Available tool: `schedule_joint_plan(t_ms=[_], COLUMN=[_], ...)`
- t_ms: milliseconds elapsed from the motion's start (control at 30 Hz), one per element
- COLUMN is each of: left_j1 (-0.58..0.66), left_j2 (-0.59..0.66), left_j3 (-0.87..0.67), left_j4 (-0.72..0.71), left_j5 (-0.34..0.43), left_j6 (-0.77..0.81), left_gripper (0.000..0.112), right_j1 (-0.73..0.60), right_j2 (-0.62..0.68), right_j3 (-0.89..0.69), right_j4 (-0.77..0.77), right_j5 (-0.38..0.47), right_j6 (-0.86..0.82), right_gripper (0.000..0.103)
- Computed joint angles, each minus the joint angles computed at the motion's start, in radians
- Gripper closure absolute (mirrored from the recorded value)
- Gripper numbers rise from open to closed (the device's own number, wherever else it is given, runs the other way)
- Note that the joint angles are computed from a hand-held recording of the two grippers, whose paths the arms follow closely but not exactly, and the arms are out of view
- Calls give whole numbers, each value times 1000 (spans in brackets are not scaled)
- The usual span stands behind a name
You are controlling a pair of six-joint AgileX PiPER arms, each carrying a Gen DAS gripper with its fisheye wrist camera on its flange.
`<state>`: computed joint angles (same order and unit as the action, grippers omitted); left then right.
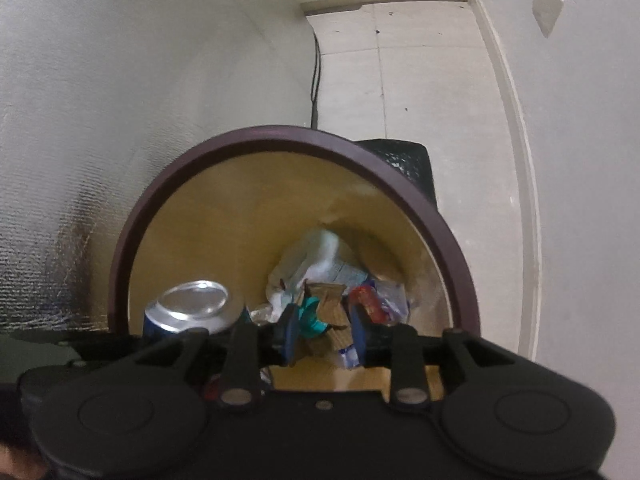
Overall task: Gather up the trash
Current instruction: 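Open the left tool over the bin while the right tool opens, dropping both items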
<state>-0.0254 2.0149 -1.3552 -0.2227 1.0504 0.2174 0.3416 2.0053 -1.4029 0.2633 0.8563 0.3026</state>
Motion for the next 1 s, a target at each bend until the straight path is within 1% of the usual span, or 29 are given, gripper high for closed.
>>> schedule_joint_plan(t_ms=[33,67,100,133,167,267,433,500,600,633,700,767,833,1000], left_j1=[0,-2,-5,-11,-17,-24,-33,-23,-5,-1,4,10,20,45], left_j2=[-3,-4,-10,-19,-27,-40,-68,-87,-108,-119,-143,-163,-195,-267], left_j3=[3,0,2,7,12,1,9,13,-5,-10,-18,-21,-17,-21], left_j4=[-6,-12,-16,-16,-9,-10,-6,-9,-5,-5,0,10,16,23], left_j5=[0,4,4,1,-2,18,26,35,63,74,92,99,113,167], left_j6=[6,9,13,14,9,3,3,14,23,20,15,12,6,1], left_gripper=[70,60,54,44,41,40,39,37,29,25,20,12,9,9], right_j1=[0,0,2,2,2,1,-2,2,0,5,15,19,25,43], right_j2=[-12,-21,-29,-38,-48,-79,-123,-146,-166,-177,-208,-242,-267,-345], right_j3=[17,29,39,47,56,80,108,116,117,119,125,133,128,131], right_j4=[4,4,0,-5,-8,-17,-35,-42,-53,-62,-86,-98,-110,-138], right_j5=[-6,-9,-9,-8,-8,-4,7,20,31,35,52,60,82,134], right_j6=[3,9,16,23,29,50,64,70,70,79,107,127,144,178], right_gripper=[73,73,73,73,73,74,74,73,73,71,61,55,52,46])
